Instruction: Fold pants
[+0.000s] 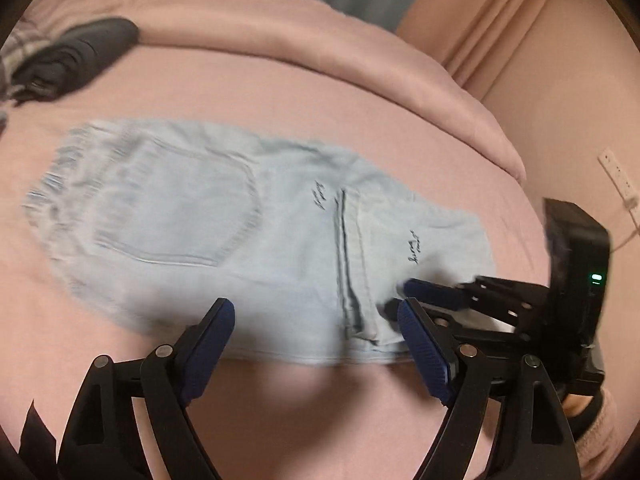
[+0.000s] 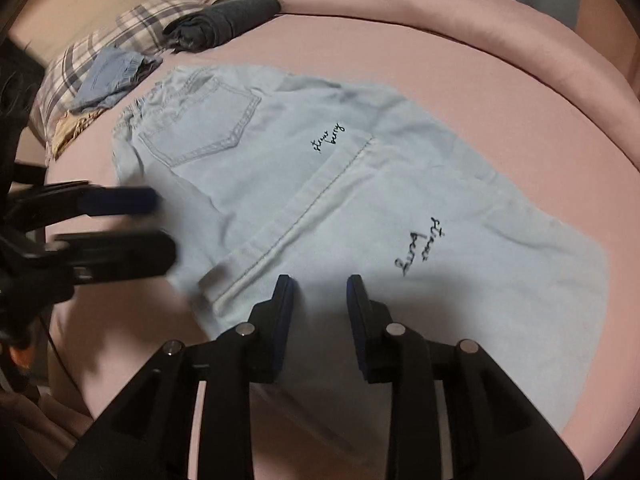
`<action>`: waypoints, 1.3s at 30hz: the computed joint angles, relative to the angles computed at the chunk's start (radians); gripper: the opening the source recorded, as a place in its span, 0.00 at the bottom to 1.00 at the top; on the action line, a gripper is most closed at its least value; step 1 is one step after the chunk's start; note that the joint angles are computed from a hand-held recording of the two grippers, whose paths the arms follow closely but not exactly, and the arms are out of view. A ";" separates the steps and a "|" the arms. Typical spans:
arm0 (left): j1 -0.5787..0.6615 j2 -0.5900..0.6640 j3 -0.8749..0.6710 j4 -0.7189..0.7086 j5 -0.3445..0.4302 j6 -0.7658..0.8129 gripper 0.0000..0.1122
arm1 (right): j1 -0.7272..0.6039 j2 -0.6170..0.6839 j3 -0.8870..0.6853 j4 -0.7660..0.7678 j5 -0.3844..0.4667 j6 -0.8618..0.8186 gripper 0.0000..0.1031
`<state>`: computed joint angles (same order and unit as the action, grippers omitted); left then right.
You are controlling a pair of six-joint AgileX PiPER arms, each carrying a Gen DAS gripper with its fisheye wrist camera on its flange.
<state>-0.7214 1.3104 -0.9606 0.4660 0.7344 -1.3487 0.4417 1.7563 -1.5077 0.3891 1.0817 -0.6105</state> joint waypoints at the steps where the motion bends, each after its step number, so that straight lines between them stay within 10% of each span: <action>1: -0.025 -0.004 -0.006 0.034 0.038 -0.030 0.74 | -0.006 -0.013 0.005 0.023 0.005 0.000 0.28; 20: -0.106 -0.183 0.121 0.141 0.204 -0.272 0.75 | 0.045 -0.213 0.241 0.240 -0.087 0.049 0.62; 33: 0.044 -0.289 0.254 0.023 0.107 -0.240 0.81 | 0.031 -0.184 0.203 0.295 -0.062 0.114 0.70; 39: 0.301 -0.460 0.398 -0.248 -0.137 0.018 0.90 | 0.022 -0.167 0.179 0.335 -0.032 0.124 0.85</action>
<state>-0.4206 0.8502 -0.5629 0.2181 0.5975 -1.3304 0.4641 1.5889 -1.3290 0.7242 1.0500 -0.4868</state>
